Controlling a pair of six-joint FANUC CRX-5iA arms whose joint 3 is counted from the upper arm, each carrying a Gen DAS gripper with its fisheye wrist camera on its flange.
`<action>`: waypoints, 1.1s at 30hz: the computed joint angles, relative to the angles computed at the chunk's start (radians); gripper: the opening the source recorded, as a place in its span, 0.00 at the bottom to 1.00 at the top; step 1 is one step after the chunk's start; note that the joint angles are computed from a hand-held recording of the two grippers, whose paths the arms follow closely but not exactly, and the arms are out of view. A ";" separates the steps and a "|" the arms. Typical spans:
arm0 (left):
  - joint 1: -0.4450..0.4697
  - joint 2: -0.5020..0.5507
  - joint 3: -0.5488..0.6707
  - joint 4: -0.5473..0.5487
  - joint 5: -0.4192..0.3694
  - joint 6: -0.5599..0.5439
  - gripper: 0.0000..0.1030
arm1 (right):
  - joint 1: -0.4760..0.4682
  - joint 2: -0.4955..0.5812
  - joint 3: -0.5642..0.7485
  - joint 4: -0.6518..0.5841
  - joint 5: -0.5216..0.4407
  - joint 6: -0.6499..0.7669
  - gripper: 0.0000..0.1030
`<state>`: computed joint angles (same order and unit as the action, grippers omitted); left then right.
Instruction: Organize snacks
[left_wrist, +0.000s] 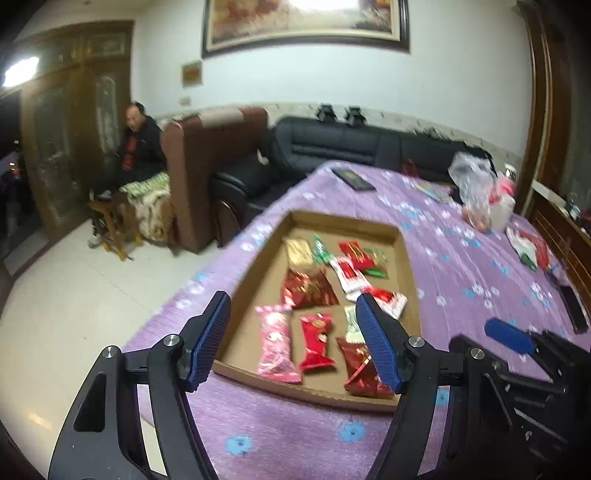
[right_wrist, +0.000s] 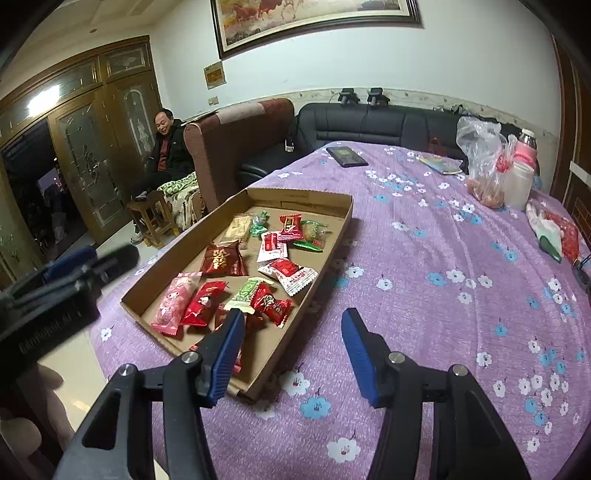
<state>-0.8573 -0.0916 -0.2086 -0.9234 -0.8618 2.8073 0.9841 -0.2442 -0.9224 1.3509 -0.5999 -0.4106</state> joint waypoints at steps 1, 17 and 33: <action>-0.018 -0.003 0.001 -0.028 -0.023 0.028 0.69 | 0.008 -0.002 -0.001 0.002 -0.009 -0.001 0.56; -0.182 0.045 0.059 -0.145 -0.302 0.207 0.82 | 0.104 -0.032 -0.038 0.018 -0.087 -0.037 0.56; -0.096 0.070 0.052 0.017 -0.115 0.079 0.82 | 0.089 0.009 -0.032 0.002 -0.015 -0.047 0.57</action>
<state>-0.9532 -0.0218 -0.1570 -0.9067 -0.9769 2.8867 1.0732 -0.2351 -0.9540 1.3533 -0.6151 -0.4572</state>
